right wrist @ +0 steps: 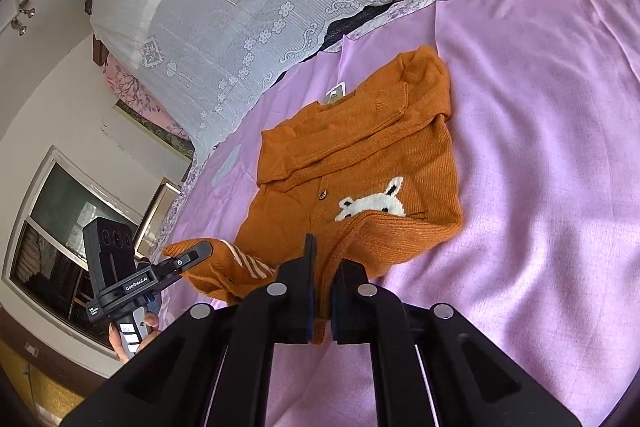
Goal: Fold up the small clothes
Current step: 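Carry the held hem with both grippers over the body toward the collar, then lower the hem near the collar and open both grippers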
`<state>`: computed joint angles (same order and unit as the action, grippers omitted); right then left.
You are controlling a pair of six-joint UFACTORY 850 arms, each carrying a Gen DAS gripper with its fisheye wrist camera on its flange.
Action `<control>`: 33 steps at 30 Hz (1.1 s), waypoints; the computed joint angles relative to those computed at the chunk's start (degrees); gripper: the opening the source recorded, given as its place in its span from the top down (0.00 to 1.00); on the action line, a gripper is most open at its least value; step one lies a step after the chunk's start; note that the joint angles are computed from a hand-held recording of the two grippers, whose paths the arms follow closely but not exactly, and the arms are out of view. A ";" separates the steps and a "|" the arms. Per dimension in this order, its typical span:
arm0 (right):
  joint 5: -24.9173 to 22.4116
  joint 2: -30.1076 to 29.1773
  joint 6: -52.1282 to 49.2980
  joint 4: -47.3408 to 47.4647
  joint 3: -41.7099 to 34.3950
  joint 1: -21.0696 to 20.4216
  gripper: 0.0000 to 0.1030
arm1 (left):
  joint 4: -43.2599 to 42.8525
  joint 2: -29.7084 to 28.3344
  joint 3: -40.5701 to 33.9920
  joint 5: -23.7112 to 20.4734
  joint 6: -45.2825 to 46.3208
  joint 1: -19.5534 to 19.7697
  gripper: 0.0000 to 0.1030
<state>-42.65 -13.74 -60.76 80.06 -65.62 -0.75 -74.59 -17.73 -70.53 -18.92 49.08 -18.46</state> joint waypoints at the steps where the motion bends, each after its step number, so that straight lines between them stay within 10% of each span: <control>1: -0.04 -0.76 0.66 -0.30 -1.08 0.07 0.94 | 0.37 -0.49 -0.84 -0.07 -0.50 0.19 0.96; 33: 5.90 -27.88 19.05 -7.44 -37.26 3.05 0.94 | 35.24 -24.22 -34.96 -2.18 -34.15 3.35 0.95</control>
